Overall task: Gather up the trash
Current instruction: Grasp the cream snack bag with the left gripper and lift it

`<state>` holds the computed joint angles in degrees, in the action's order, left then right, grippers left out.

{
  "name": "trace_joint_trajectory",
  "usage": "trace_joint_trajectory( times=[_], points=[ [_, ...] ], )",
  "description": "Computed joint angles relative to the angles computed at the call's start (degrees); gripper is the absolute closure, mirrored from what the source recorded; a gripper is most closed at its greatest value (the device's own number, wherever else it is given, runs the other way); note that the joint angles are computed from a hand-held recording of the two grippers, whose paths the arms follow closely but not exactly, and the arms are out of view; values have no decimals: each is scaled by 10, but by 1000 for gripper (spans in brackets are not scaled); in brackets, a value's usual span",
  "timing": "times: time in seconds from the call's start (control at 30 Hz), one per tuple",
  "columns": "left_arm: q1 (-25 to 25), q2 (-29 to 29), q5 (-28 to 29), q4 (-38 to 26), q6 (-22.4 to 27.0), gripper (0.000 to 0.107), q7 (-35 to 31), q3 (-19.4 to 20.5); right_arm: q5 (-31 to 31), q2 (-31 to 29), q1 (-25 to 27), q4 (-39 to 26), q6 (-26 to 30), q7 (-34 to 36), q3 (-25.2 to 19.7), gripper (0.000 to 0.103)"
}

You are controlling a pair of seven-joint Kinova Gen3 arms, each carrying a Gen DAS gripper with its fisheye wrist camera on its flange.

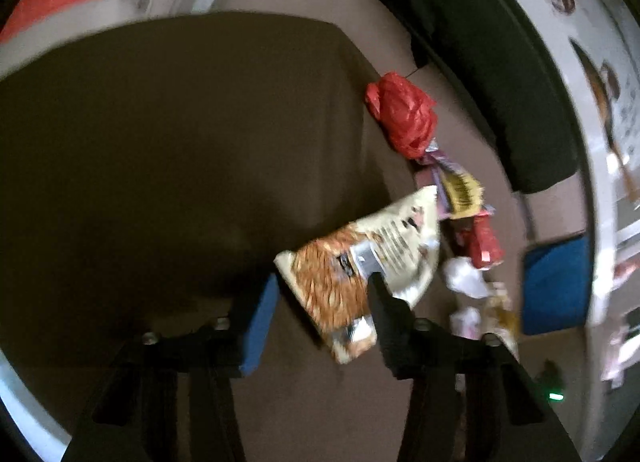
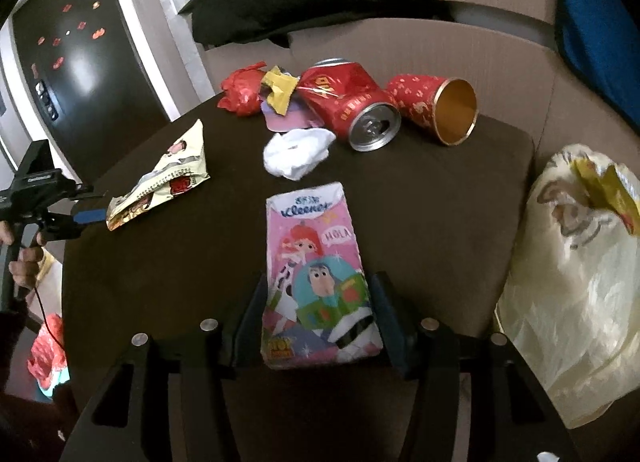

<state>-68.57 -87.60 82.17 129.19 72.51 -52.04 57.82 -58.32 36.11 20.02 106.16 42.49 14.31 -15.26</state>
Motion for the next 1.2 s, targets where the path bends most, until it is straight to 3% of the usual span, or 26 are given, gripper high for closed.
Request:
trace_joint_trajectory(
  times=[0.1, 0.2, 0.33, 0.43, 0.5, 0.67, 0.73, 0.8, 0.9, 1.1, 1.2],
  points=[
    [-32, 11, -50, -70, 9, 97, 11, 29, -16, 0, 16, 5, 17, 6, -3, 52],
    [-40, 18, -74, -113, -6, 101, 3, 37, -51, -15, 37, 25, 25, 39, -3, 52],
    [-42, -32, -167, -220, 23, 102, -42, -33, -81, -31, 46, 38, 41, 78, 17, 52],
    [-23, -16, -234, -287, -2, 102, -48, -17, -94, -35, 44, 42, 51, 88, 38, 52],
    [-6, -10, -245, -306, -22, 102, -66, -7, -97, -35, 42, 42, 57, 89, 49, 52],
    [42, 13, -168, -287, -86, 98, -151, 29, -106, -46, 51, 60, 67, 117, 67, 52],
    [52, 26, -140, -283, -92, 92, -171, 45, -111, -53, 57, 68, 74, 132, 74, 52],
    [56, 30, -98, -276, -89, 77, -192, 51, -113, -58, 64, 74, 85, 142, 82, 52],
    [67, 64, -28, -255, -123, 68, -239, 88, -112, -66, 70, 81, 103, 152, 94, 52],
    [66, 60, 82, -236, -112, 67, -280, 80, -134, -90, 81, 114, 122, 209, 115, 52],
    [65, 47, 58, -244, -104, 67, -232, 58, -136, -98, 76, 121, 128, 218, 128, 52]
  ],
)
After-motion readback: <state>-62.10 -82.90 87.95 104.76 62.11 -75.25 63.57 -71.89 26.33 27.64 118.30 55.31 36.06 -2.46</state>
